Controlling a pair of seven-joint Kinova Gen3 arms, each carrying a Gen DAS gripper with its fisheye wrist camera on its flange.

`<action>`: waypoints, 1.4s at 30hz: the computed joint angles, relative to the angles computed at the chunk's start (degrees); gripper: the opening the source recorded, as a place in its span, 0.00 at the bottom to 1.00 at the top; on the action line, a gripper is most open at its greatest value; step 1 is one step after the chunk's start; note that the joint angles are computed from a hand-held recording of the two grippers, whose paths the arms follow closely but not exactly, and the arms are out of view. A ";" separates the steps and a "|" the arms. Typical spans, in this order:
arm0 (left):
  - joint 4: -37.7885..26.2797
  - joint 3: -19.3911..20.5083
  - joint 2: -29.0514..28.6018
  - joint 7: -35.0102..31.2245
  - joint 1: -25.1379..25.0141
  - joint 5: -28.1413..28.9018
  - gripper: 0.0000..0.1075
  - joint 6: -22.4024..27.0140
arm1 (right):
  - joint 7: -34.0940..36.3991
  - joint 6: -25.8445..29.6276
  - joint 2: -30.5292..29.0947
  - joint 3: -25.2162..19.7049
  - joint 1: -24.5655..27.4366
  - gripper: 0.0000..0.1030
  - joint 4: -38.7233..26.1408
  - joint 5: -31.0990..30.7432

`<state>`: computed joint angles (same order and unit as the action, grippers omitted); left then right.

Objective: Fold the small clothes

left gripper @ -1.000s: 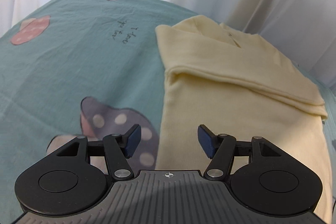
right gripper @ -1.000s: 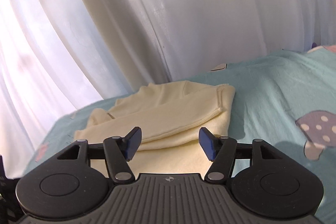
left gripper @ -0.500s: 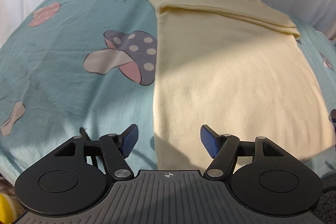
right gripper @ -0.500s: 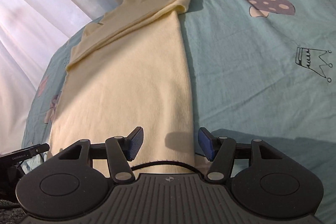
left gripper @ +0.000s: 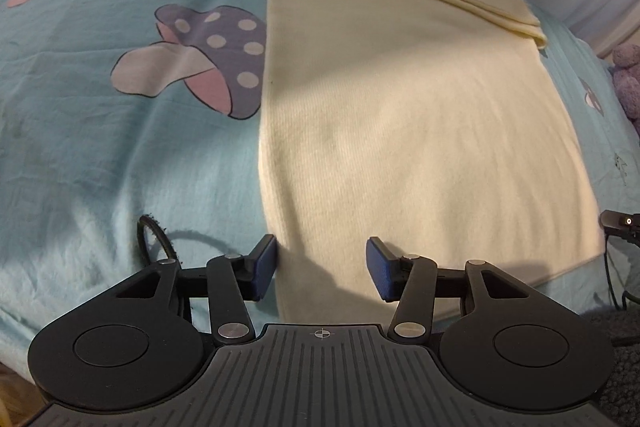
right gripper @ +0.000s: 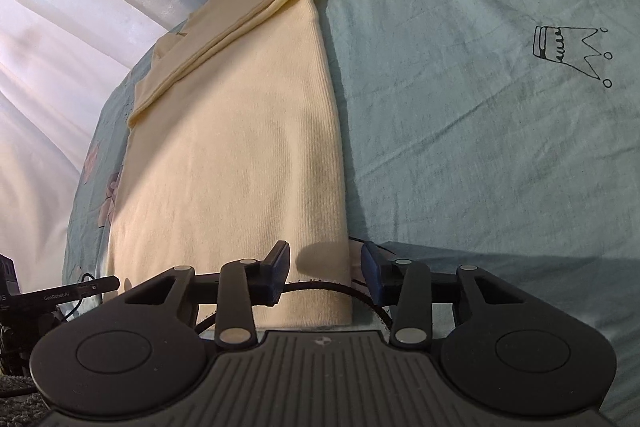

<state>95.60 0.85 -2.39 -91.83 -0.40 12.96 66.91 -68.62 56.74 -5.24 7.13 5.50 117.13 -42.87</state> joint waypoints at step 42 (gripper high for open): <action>-5.04 -3.24 11.39 -5.52 -2.17 10.33 0.17 -25.81 | 0.49 -30.97 10.49 -12.04 -1.24 0.25 -9.04 2.00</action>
<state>90.56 -2.39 8.99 -97.35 -2.57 23.29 41.10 -68.13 25.77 5.24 -4.91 4.25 108.09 -40.88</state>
